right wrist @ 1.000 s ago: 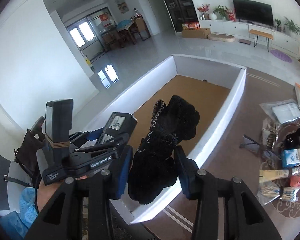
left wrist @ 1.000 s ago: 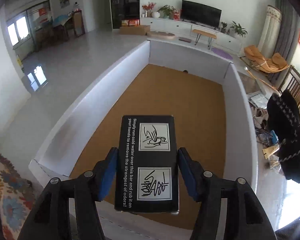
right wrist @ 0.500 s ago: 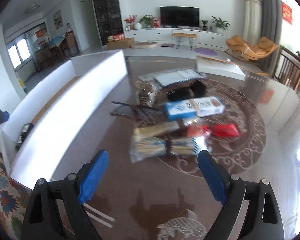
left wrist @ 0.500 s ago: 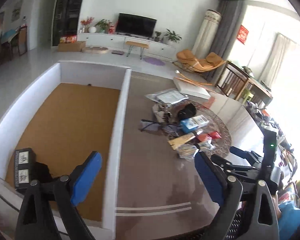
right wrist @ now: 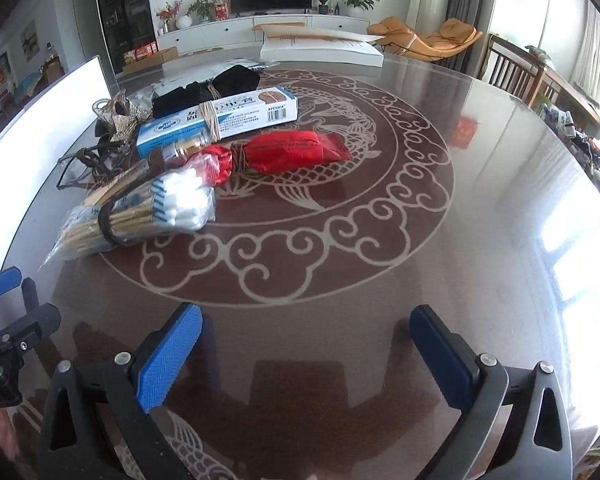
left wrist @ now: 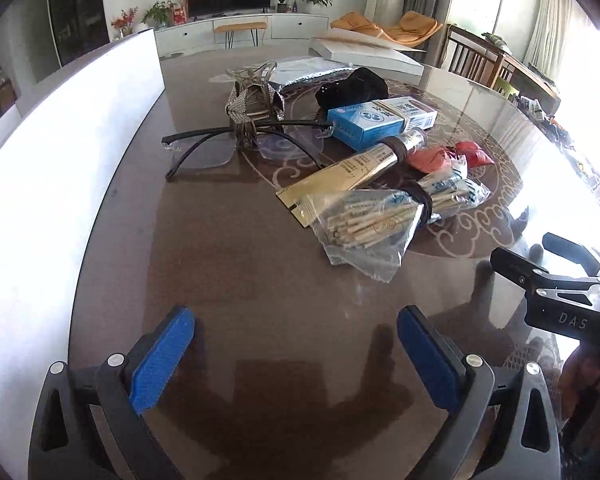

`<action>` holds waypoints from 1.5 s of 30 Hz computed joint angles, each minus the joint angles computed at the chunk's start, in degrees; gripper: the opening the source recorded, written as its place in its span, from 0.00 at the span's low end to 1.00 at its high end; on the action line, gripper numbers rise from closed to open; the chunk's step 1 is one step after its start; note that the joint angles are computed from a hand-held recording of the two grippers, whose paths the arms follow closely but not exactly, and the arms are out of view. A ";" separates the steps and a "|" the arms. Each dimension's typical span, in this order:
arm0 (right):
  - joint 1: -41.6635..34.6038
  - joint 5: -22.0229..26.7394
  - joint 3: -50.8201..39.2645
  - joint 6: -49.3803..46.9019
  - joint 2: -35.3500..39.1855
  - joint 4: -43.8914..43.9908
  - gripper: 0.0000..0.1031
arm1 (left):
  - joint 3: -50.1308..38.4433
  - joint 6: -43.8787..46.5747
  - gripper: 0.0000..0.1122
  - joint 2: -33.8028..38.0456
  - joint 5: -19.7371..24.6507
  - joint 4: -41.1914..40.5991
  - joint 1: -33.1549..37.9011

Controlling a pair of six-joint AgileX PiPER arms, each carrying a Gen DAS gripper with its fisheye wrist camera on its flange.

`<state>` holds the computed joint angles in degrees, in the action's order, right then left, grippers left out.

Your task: Organize objects

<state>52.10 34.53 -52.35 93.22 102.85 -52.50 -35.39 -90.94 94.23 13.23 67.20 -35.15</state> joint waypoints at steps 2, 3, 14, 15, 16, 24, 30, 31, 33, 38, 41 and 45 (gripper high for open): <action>-1.86 -0.93 -1.92 1.10 1.98 -2.36 1.00 | -3.72 -0.97 0.92 3.48 2.32 1.10 -0.51; -2.79 -1.32 -2.71 0.07 2.50 -2.22 1.00 | -5.71 -0.88 0.92 5.36 3.69 1.26 -0.79; -3.66 -1.89 -3.35 -1.16 2.83 -2.05 1.00 | -7.49 -6.50 0.92 7.13 3.48 6.90 0.10; -3.79 -1.99 -3.36 -1.23 2.87 -2.07 1.00 | -7.52 -6.43 0.92 7.14 3.45 6.83 0.16; -3.72 -1.94 -3.35 -1.19 2.84 -2.06 1.00 | -7.55 -6.21 0.92 7.13 3.45 6.67 0.17; -3.86 -2.04 -3.36 -1.24 2.87 -2.09 1.00 | -5.99 -7.44 0.92 5.76 3.57 7.59 -0.08; -3.81 -2.01 -3.34 -1.20 2.83 -2.09 1.00 | -6.00 -7.38 0.92 5.77 3.54 7.55 -0.06; -3.86 -2.05 -3.35 -1.22 2.85 -2.11 1.00 | -6.00 -7.38 0.92 5.77 3.54 7.55 -0.06; -3.81 -2.01 -3.33 -1.18 2.84 -2.10 1.00 | -6.00 -7.38 0.92 5.77 3.54 7.55 -0.06; -3.79 -1.99 -3.35 -1.20 2.83 -2.07 1.00 | -6.04 -7.28 0.92 5.80 3.52 7.51 -0.01; -3.79 -1.98 -3.37 -1.22 2.83 -2.05 1.00 | -6.03 -7.31 0.92 5.80 3.54 7.52 -0.05; -3.77 -1.96 -3.37 -1.22 2.83 -2.04 1.00 | -6.03 -7.31 0.92 5.80 3.54 7.52 -0.05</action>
